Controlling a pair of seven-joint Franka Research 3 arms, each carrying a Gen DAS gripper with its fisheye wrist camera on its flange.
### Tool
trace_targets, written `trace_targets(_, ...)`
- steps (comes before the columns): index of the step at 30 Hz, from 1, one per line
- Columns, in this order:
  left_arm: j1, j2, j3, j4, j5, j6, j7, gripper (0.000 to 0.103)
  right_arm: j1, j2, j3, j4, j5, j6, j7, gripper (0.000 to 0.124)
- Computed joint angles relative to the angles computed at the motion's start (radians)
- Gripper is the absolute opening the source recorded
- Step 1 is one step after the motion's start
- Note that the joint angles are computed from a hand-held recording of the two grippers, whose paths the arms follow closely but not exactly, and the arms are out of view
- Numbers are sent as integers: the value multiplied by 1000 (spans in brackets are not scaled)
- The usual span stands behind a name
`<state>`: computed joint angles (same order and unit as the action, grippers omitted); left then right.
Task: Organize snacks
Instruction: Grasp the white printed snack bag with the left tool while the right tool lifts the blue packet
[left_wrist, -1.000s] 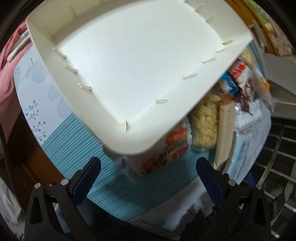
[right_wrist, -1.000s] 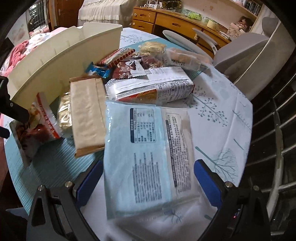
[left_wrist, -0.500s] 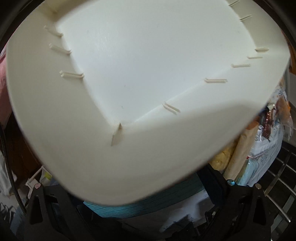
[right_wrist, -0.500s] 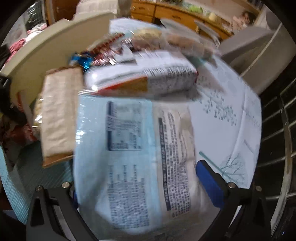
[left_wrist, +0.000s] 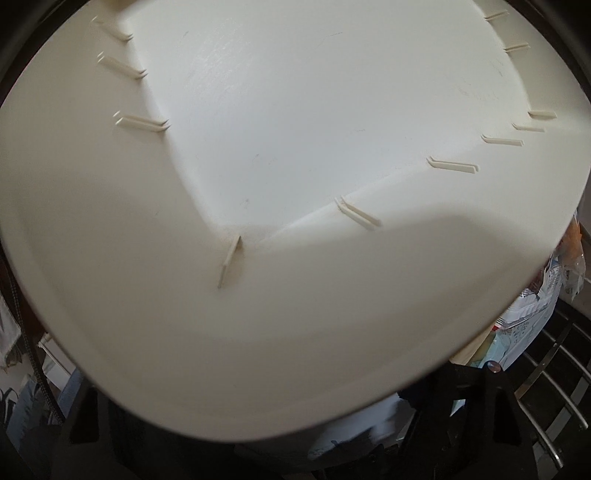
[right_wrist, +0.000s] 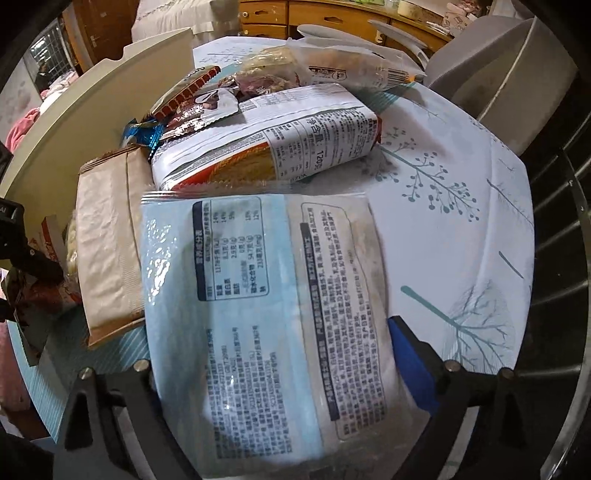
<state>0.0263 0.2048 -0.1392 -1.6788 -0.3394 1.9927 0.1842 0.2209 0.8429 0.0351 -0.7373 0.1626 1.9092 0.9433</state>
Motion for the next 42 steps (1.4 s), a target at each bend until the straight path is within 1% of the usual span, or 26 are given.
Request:
trace_targets(2,2,-7,-2,-8,-21,-9,-7,76,12,-33,-12,-44,-16,-1,21,94)
trace_targets(5,3,-15,-7,-14,-54,-34,-12,72,11,-41,-12,-37,-15,-49,54,93)
trace_targets(7,4,-22,-10,-26,-93,-48,-14,71,5,-22,-9,13,-8,-104,80,93)
trace_targets(9,3,-34,-13,-43,-133,-57,-17,71,-2,-31,-8,15,0,-139,111,92)
trace_targets(12,-1,-29,-15,-34,-166,-74,-12,70,-11,-45,-10,20,8,-196,165,92)
trace_targets(14,-6,-30,-18,-20,-170,-90,-9,70,-34,-78,1,-21,44,-215,202,92)
trace_targets(15,-4,-10,-15,16,-164,-109,1,71,-43,-90,7,-36,61,-218,213,92)
trace_targets(17,-3,-14,-14,38,-155,-138,8,71,-62,-137,16,-98,99,-214,235,92)
trace_targets(19,4,-63,-10,8,-154,-153,37,71,-72,-174,20,-145,125,-208,249,91)
trace_targets(21,-4,-89,-7,-3,-142,-160,53,71,-84,-195,25,-166,155,-207,260,91)
trace_targets(23,-19,-52,-10,76,-110,-170,54,71,-97,-227,32,-206,187,-185,258,91)
trace_targets(24,-21,-51,-11,94,-98,-173,63,71,-96,-261,31,-257,197,-164,251,91)
trace_targets(25,-23,-22,-10,129,-84,-170,73,71,-98,-286,31,-289,207,-148,245,91)
trace_targets(26,-29,-19,-13,146,-65,-165,77,71,-104,-307,33,-313,222,-135,237,91)
trace_targets(28,-28,0,-11,218,-18,-192,101,71,-110,-340,35,-350,252,-114,224,91)
trace_targets(30,-38,0,-12,258,52,-190,129,71,-111,-370,35,-382,272,-100,216,91)
trace_targets(31,-41,-22,-11,245,76,-183,142,71,-112,-372,36,-378,282,-101,215,91)
trace_targets(32,-47,-22,-11,268,111,-180,153,71,-107,-365,38,-358,286,-109,224,91)
trace_targets(33,-50,-31,-10,271,139,-160,171,71,-104,-359,39,-346,292,-112,227,92)
trace_targets(34,-46,-34,-5,294,156,-166,191,71,-103,-353,42,-328,298,-119,232,92)
trace_targets(35,-47,-60,-3,282,176,-163,204,71,-95,-343,45,-304,301,-125,244,92)
trace_targets(36,-49,-70,-1,280,199,-143,218,71,-95,-350,47,-307,306,-125,245,92)
trace_targets(38,-45,-84,5,285,222,-121,250,71,-92,-367,52,-315,322,-123,249,92)
trace_targets(40,-36,-115,12,249,227,-70,299,71,-86,-384,56,-329,334,-116,251,92)
trace_targets(42,-23,-148,23,217,235,-40,357,71,-68,-391,57,-327,329,-108,258,92)
